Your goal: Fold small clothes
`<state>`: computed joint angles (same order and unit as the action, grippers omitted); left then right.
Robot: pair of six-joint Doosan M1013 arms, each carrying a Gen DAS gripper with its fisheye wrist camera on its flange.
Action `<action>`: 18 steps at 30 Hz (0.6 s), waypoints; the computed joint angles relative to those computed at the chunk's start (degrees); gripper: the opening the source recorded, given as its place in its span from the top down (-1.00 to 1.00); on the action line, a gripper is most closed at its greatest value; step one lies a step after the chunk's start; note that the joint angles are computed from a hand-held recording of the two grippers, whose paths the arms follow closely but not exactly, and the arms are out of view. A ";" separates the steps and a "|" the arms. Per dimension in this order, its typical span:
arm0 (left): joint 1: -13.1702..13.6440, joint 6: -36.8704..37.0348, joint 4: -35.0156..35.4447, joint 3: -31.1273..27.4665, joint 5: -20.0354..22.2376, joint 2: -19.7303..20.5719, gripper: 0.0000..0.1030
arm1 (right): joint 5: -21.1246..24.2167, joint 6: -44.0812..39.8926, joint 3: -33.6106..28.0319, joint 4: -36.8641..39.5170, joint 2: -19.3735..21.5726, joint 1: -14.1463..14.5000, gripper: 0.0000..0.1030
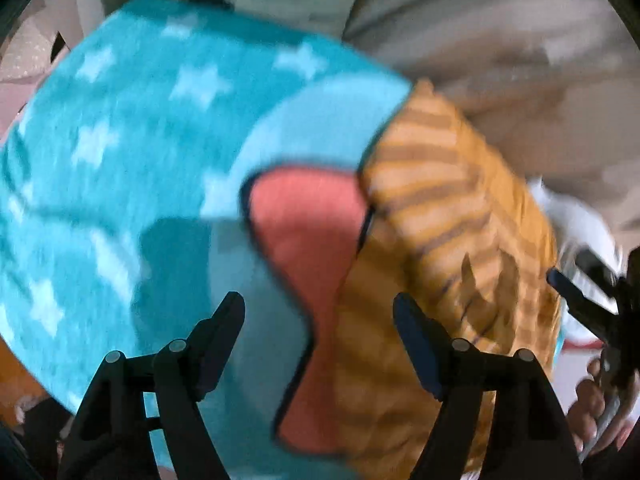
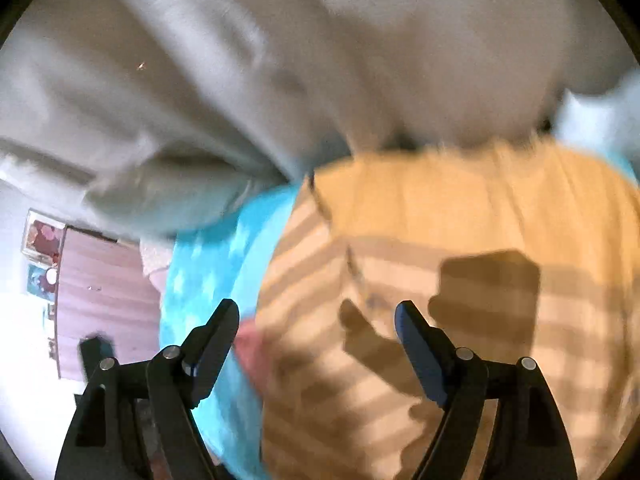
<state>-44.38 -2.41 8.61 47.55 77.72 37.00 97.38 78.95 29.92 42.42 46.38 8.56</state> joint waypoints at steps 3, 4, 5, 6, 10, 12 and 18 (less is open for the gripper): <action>-1.04 3.79 -4.41 1.15 -1.83 0.17 -0.44 | -0.66 -5.91 15.45 -4.10 -8.21 -1.04 -0.61; -1.49 6.15 -5.52 0.41 -1.83 0.76 -0.44 | -1.54 -7.06 18.60 -6.20 -9.99 -1.40 -0.58; -1.90 8.12 -6.14 -0.48 -1.33 1.30 -0.44 | -2.30 -7.99 22.26 -8.46 -12.06 -1.94 -0.56; -2.22 10.41 -6.78 -2.17 -0.16 2.34 -0.44 | -2.43 -8.74 25.29 -10.00 -13.76 -2.67 -0.55; -2.16 12.89 -11.04 -6.69 3.56 5.97 -0.07 | -6.77 -10.15 33.15 -15.12 -19.17 -5.35 -0.54; -2.06 14.27 -12.39 -8.73 4.83 7.39 -0.03 | -10.67 -7.44 36.13 -19.41 -21.56 -6.43 -0.54; -2.48 14.61 -12.20 -8.84 3.85 8.03 -0.03 | -17.39 2.70 42.52 -18.55 -25.30 -12.80 -0.54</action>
